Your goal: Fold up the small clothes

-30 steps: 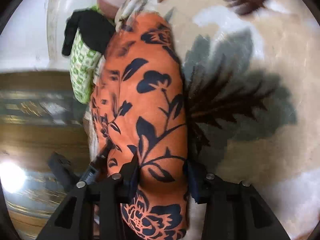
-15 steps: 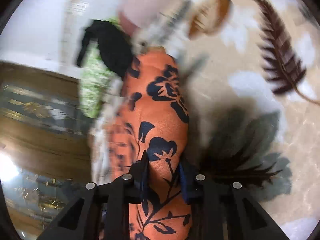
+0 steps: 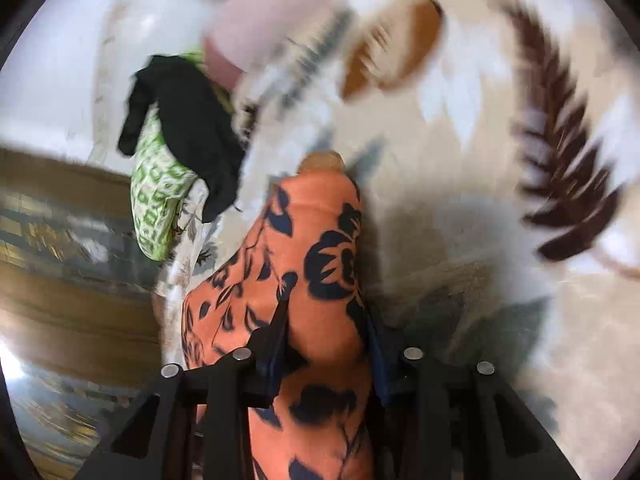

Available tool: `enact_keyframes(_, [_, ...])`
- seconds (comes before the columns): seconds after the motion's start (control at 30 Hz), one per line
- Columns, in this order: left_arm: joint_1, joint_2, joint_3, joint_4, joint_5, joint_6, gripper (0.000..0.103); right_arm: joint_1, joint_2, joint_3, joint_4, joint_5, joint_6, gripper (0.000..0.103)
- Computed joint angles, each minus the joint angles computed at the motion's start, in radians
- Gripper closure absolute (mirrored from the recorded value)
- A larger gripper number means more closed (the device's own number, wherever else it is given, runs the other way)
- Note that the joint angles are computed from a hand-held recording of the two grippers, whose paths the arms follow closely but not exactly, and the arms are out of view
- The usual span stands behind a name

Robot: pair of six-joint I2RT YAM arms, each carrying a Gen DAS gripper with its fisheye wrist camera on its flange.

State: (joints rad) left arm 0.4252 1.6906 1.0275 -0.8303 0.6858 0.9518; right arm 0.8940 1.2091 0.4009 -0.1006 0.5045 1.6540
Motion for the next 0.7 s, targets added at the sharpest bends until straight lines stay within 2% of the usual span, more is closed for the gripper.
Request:
enact_keyframes(0.03, [0.045, 0.038, 0.056, -0.102, 0.026, 0.056, 0.019, 0.094, -0.041, 0.035, -0.148, 0.089, 0.084, 0.029])
enact_keyframes(0.1, [0.13, 0.129, 0.155, -0.292, 0.046, 0.154, 0.019, 0.246, -0.127, 0.065, -0.327, 0.23, 0.206, 0.029])
enact_keyframes(0.13, [0.161, 0.181, 0.194, -0.373, 0.04, 0.201, 0.02, 0.305, -0.13, 0.083, -0.31, 0.261, 0.188, 0.029])
enact_keyframes(0.17, [0.171, 0.204, 0.203, -0.406, 0.035, 0.228, 0.022, 0.314, -0.104, 0.108, -0.269, 0.259, 0.139, 0.029])
enact_keyframes(0.2, [0.176, 0.234, 0.199, -0.422, 0.015, 0.263, 0.029, 0.348, -0.057, 0.146, -0.248, 0.264, 0.114, 0.029])
enact_keyframes(0.23, [0.157, 0.255, 0.171, -0.375, -0.045, 0.249, 0.066, 0.357, -0.002, 0.17, -0.181, 0.244, 0.057, 0.029])
enact_keyframes(0.27, [0.144, 0.3, 0.162, -0.347, -0.092, 0.214, 0.074, 0.365, 0.036, 0.17, -0.118, 0.218, 0.024, 0.028])
enact_keyframes(0.3, [0.151, 0.343, 0.182, -0.358, -0.075, 0.196, 0.074, 0.363, 0.1, 0.175, -0.049, 0.178, 0.004, 0.026])
enact_keyframes(0.33, [0.152, 0.364, 0.209, -0.388, -0.069, 0.189, 0.075, 0.328, 0.178, 0.168, 0.022, 0.083, -0.008, 0.025])
enact_keyframes(0.37, [0.148, 0.337, 0.222, -0.413, -0.07, 0.189, 0.075, 0.323, 0.205, 0.169, 0.033, 0.062, -0.002, 0.025])
enact_keyframes(0.43, [0.149, 0.276, 0.22, -0.44, -0.052, 0.234, 0.072, 0.333, 0.212, 0.203, -0.011, 0.097, -0.011, 0.025])
enact_keyframes(0.5, [0.135, 0.237, 0.247, -0.483, -0.023, 0.26, 0.059, 0.322, 0.21, 0.216, -0.03, 0.072, -0.022, 0.024])
enact_keyframes(0.53, [0.123, 0.229, 0.269, -0.498, 0.016, 0.254, 0.046, 0.312, 0.208, 0.203, -0.008, 0.057, -0.025, 0.024])
enact_keyframes(0.57, [0.106, 0.221, 0.282, -0.495, 0.055, 0.24, 0.039, 0.32, 0.2, 0.189, 0.003, 0.063, -0.015, 0.024])
enact_keyframes(0.6, [0.079, 0.213, 0.288, -0.471, 0.078, 0.206, 0.039, 0.278, 0.226, 0.19, 0.062, 0.041, -0.05, 0.024])
enact_keyframes(0.7, [-0.085, 0.297, 0.375, -0.399, 0.083, 0.038, 0.039, 0.294, 0.238, 0.174, 0.099, 0.06, -0.037, 0.024])
